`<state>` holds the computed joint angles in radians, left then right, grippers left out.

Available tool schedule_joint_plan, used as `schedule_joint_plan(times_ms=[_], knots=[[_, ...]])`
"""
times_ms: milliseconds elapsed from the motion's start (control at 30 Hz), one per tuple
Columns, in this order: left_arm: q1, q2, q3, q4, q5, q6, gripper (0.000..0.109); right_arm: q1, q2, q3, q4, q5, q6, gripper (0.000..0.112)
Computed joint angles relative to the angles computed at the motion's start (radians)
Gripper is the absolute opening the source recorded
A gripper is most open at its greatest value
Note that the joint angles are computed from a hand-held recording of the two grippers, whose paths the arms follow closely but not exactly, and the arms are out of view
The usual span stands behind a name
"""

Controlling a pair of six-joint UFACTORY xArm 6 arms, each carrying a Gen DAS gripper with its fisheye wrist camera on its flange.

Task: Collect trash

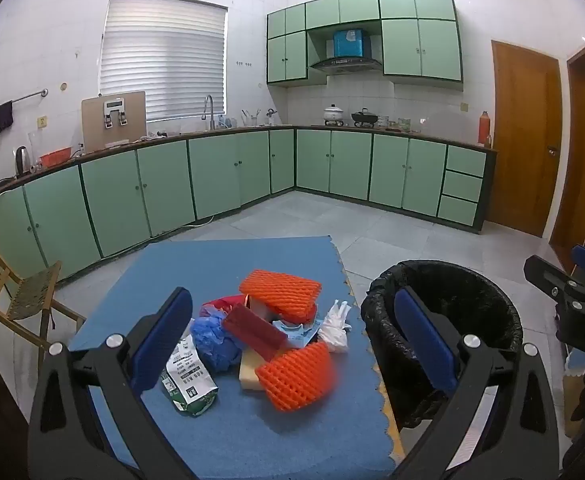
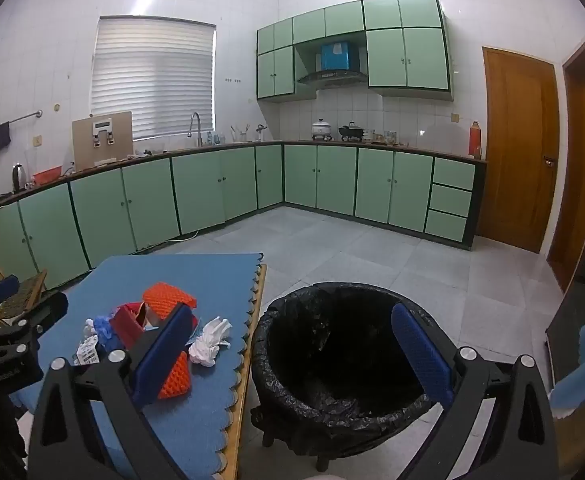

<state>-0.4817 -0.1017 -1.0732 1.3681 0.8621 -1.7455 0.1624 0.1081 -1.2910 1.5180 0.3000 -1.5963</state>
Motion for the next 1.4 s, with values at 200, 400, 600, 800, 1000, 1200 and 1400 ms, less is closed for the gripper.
schedule_joint_plan(times_ms=[200,400,600,800,1000,1200,1400], knots=[[-0.006,0.003,-0.005,-0.001,0.014,-0.001,0.098,-0.001,0.000,0.000,0.010,0.003,-0.006,0.097],[0.010,-0.003,0.004,0.011,-0.005,-0.014,0.098,-0.001,-0.001,-0.002,0.009,0.002,-0.003,0.097],[0.023,-0.009,0.015,0.019,-0.020,-0.021,0.098,-0.005,-0.003,0.002,0.011,0.005,-0.006,0.097],[0.002,-0.004,0.007,0.016,0.000,-0.014,0.098,-0.008,0.002,-0.004,0.010,0.005,-0.003,0.097],[0.008,-0.010,0.016,0.013,-0.009,-0.014,0.098,-0.005,-0.001,0.003,0.014,-0.001,-0.002,0.097],[-0.008,-0.002,-0.001,0.005,0.016,-0.005,0.098,-0.005,-0.001,0.005,0.019,0.001,-0.005,0.097],[-0.008,-0.003,0.003,0.010,0.015,-0.011,0.098,-0.005,-0.001,0.005,0.021,-0.001,-0.009,0.097]])
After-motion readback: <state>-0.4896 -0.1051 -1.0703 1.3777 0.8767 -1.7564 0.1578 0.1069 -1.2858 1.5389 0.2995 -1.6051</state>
